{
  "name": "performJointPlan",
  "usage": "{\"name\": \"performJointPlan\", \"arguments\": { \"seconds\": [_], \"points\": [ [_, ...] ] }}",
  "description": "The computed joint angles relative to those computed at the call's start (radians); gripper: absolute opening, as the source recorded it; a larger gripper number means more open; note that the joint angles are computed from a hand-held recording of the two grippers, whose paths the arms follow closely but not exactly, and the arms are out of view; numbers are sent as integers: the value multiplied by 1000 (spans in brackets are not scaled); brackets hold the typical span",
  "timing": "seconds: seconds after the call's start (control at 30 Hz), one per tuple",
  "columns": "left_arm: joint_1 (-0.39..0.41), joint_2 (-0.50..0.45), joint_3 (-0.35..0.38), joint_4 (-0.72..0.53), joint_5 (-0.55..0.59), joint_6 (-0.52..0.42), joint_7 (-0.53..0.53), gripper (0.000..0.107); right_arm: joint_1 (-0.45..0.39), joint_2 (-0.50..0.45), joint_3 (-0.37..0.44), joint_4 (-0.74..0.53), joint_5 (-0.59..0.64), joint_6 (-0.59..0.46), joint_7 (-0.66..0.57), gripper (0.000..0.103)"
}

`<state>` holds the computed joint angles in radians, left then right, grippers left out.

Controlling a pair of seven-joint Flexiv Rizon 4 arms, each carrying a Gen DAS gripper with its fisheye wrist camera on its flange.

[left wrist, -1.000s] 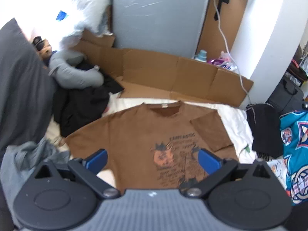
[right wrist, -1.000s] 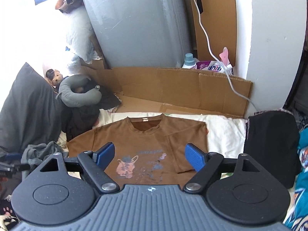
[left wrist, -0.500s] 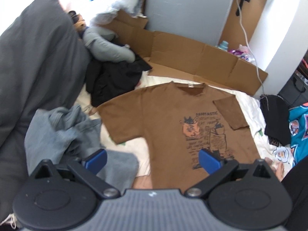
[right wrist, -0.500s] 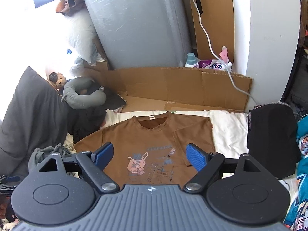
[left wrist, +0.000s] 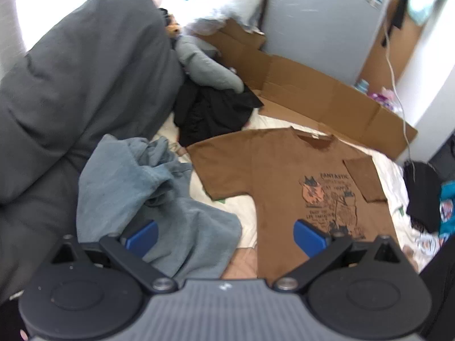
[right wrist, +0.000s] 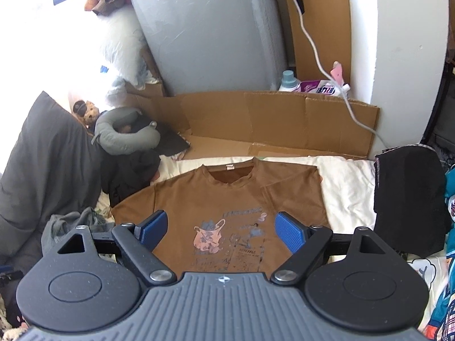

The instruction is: Fold clothes

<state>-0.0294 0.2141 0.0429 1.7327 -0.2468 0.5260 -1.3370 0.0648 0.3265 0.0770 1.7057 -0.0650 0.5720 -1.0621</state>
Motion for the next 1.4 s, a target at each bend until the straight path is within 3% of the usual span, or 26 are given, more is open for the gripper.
{"name": "performJointPlan", "arguments": {
  "seconds": [0.4, 0.57, 0.67, 0.83, 1.07, 1.4],
  "points": [
    [-16, -65, -29, -22, -24, 72, -93, 97, 23, -50, -5, 136, 44, 209, -125, 87],
    [-40, -123, -55, -45, -8, 125, -148, 91, 71, -98, -57, 133, 222, 215, -295, 81],
    [-57, -175, -67, -62, -23, 154, -144, 88, 74, -136, -55, 135, 267, 234, -384, 80],
    [-76, -263, -80, -88, -22, 214, -185, 80, 76, -193, -45, 135, 371, 277, -490, 74],
    [-84, -361, -71, -72, -5, 307, -302, 64, 60, -308, -35, 90, 528, 323, -590, 73],
    [-75, -423, -74, 33, -41, 442, -316, 62, 9, -475, 49, 27, 635, 426, -734, 73]
  ]
}}
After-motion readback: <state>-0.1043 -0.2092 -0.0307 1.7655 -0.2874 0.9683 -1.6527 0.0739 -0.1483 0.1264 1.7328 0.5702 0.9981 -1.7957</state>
